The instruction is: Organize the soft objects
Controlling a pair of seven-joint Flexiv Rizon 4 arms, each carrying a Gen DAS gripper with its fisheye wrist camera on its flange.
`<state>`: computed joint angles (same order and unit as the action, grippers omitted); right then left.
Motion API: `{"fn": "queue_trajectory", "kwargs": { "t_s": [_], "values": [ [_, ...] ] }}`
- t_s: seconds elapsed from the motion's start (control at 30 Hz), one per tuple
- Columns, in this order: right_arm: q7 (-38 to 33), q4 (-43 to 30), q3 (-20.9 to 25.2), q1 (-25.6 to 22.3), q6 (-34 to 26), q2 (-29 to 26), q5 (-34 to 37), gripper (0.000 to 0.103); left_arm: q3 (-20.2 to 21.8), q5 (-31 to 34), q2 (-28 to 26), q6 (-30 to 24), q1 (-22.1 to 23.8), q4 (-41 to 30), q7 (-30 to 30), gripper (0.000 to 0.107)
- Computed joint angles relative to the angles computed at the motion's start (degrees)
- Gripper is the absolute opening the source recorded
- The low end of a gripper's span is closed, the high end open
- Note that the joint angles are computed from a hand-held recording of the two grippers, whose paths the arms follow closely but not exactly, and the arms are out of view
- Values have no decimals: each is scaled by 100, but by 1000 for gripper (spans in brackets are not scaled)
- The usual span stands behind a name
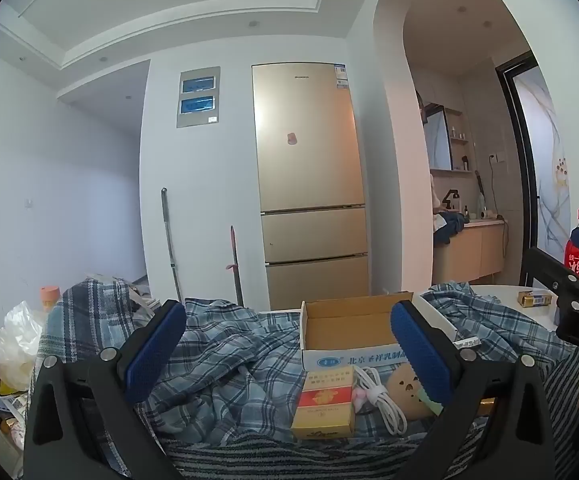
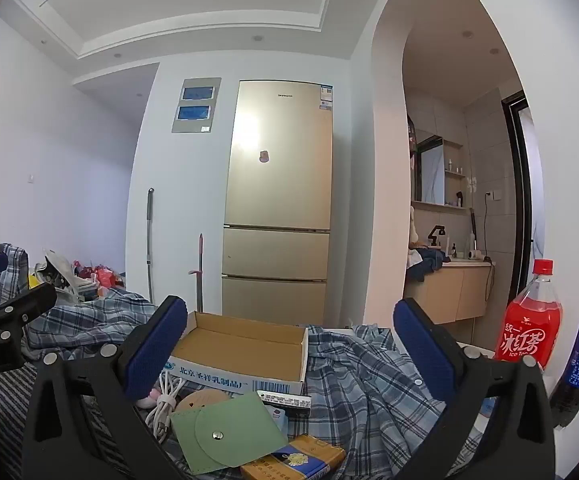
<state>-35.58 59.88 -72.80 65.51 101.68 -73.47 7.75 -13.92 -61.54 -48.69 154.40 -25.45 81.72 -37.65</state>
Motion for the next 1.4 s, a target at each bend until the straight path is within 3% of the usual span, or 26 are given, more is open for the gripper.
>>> {"fn": "queue_trajectory", "kwargs": {
  "t_s": [0.7,0.9,1.13,1.4],
  "values": [
    [-16,-70,125,-58,-80,34,-153,103,24,73,-52,-73,11,-45,17,103],
    [16,-4,74,-12,-48,35,-155,103,43,172,49,81,20,166,-216,103],
    [-1,-29,300,-68,-158,161,-410,103,29,50,127,-68,66,238,-288,103],
    [33,-27,345,-87,-167,193,-500,103,88,181,78,165,14,248,-392,103]
  ]
}}
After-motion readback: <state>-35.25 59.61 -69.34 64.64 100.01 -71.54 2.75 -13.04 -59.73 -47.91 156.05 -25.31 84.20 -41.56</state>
